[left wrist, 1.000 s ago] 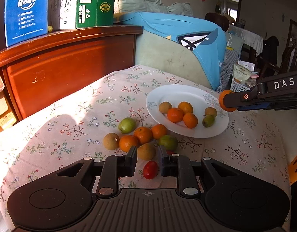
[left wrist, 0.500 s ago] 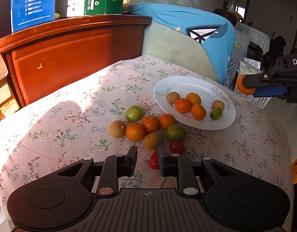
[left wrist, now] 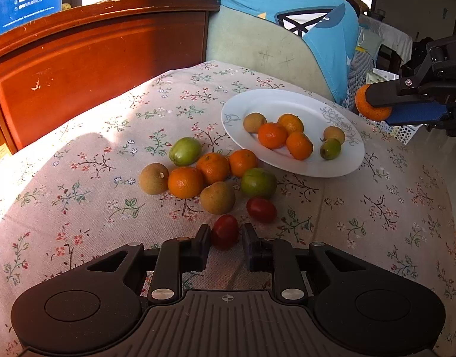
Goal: Organize fruits
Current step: 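Lift the tangerine and tomato with both tools and carry them over the plate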
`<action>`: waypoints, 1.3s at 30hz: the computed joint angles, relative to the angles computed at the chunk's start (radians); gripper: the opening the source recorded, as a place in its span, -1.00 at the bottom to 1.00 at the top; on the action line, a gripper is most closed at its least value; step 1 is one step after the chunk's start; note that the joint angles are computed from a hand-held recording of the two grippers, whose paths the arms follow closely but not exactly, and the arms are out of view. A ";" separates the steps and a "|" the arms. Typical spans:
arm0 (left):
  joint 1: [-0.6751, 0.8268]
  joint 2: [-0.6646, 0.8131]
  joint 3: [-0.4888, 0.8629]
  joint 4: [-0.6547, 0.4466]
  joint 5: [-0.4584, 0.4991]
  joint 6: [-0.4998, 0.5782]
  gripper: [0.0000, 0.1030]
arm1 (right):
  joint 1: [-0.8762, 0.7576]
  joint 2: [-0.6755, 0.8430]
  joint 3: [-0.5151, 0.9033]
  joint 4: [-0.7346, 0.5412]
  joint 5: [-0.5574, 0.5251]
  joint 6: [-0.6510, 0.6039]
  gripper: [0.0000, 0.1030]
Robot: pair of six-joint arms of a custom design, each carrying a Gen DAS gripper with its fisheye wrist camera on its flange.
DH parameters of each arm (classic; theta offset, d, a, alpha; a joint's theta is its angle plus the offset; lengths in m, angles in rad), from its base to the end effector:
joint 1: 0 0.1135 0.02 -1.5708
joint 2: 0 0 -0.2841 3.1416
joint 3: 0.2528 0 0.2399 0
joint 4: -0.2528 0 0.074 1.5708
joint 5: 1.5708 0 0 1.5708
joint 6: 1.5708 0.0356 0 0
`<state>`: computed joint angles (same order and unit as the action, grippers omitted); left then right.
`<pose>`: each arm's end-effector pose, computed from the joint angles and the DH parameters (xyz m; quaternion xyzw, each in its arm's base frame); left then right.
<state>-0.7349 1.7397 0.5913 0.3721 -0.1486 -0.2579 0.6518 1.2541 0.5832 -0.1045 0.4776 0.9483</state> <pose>0.2229 -0.1943 0.1298 0.1893 0.9003 -0.1236 0.3718 0.1897 0.1242 0.2121 0.2229 0.8724 0.1180 0.4186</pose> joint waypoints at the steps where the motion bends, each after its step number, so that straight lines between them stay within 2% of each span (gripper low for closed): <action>1: -0.002 0.000 0.003 0.000 0.005 0.006 -0.66 | -0.003 -0.001 -0.001 0.001 -0.004 0.001 -0.43; 13: 0.009 -0.098 0.002 0.009 0.026 -0.064 -0.66 | -0.099 -0.025 -0.019 0.027 -0.065 0.004 -0.43; 19: 0.032 -0.115 0.072 -0.017 0.035 -0.047 -0.66 | -0.206 -0.031 -0.017 0.067 -0.122 -0.050 -0.43; 28: 0.067 0.017 0.277 -0.068 0.105 -0.005 -0.66 | -0.318 0.030 0.004 0.114 -0.208 -0.112 -0.43; 39: 0.085 0.210 0.498 -0.130 0.174 0.025 -0.66 | -0.396 0.177 0.057 0.155 -0.285 -0.163 -0.43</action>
